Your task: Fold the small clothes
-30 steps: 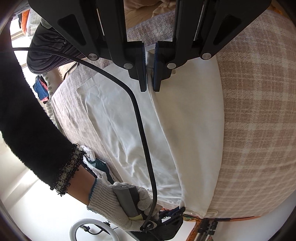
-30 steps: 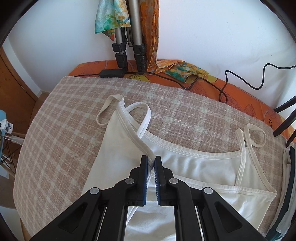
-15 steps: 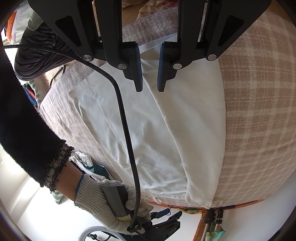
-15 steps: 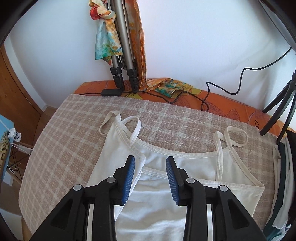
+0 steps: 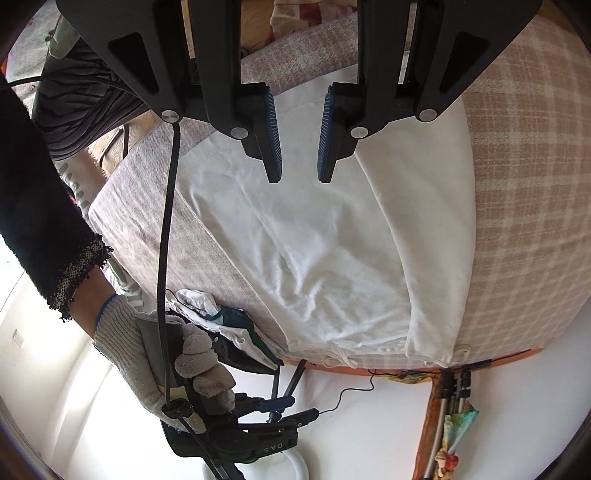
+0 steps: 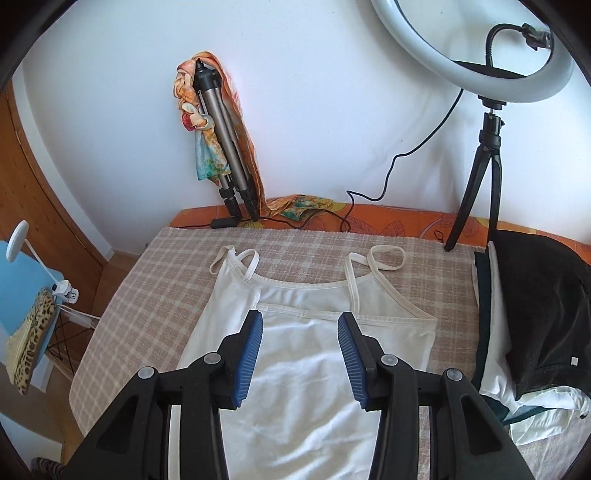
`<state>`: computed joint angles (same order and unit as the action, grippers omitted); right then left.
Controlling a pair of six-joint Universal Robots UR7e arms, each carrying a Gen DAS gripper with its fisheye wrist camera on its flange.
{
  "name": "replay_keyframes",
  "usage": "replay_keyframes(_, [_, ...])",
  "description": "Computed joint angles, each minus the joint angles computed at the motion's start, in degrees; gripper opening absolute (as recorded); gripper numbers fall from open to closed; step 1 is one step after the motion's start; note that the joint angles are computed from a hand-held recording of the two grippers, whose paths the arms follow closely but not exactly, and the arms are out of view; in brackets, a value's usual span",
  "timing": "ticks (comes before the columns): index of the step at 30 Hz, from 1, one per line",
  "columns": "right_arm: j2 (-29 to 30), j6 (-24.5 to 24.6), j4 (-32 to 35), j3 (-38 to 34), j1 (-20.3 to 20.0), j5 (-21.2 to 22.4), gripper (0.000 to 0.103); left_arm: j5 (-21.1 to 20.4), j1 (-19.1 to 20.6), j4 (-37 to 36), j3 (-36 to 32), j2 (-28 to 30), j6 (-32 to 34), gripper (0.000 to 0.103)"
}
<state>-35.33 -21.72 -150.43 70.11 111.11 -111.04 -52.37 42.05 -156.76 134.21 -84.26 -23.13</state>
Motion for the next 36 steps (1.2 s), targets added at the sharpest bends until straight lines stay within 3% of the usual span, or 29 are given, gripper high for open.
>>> replay_keyframes(6, [-5.73, -1.59, -2.53, 5.71, -2.0, 2.44, 0.044, -2.98, 0.38, -5.26, -1.03, 4.85, 3.93, 0.018])
replay_keyframes(11, [-8.23, 0.0, -2.17, 8.27, -4.51, 3.87, 0.044, -6.63, -0.52, -8.2, -1.99, 9.62, 8.73, 0.018])
replay_keyframes(19, [-9.67, 0.03, -1.98, 10.27, -6.89, 1.96, 0.045, -11.11, -1.56, -9.91, -5.64, 18.53, 13.74, 0.018])
replay_keyframes(25, [-9.3, 0.07, -1.71, 10.13, -7.63, 1.32, 0.045, -8.49, -2.58, -8.27, -7.34, 22.23, 14.26, 0.019])
replay_keyframes(30, [-8.74, 0.19, -0.61, 9.07, -8.22, 2.51, 0.045, -5.8, -3.78, -10.04, -7.26, 23.71, 15.83, 0.047])
replay_keyframes(33, [-7.9, -0.35, 0.07, 8.17, -8.34, 2.52, 0.045, -2.53, -4.18, -10.01, -7.67, 25.11, 16.59, 0.047])
replay_keyframes(36, [-6.56, -0.46, 1.36, 6.47, -8.53, 2.92, 0.045, -3.92, -3.07, -11.44, -7.54, 24.88, 15.9, 0.046])
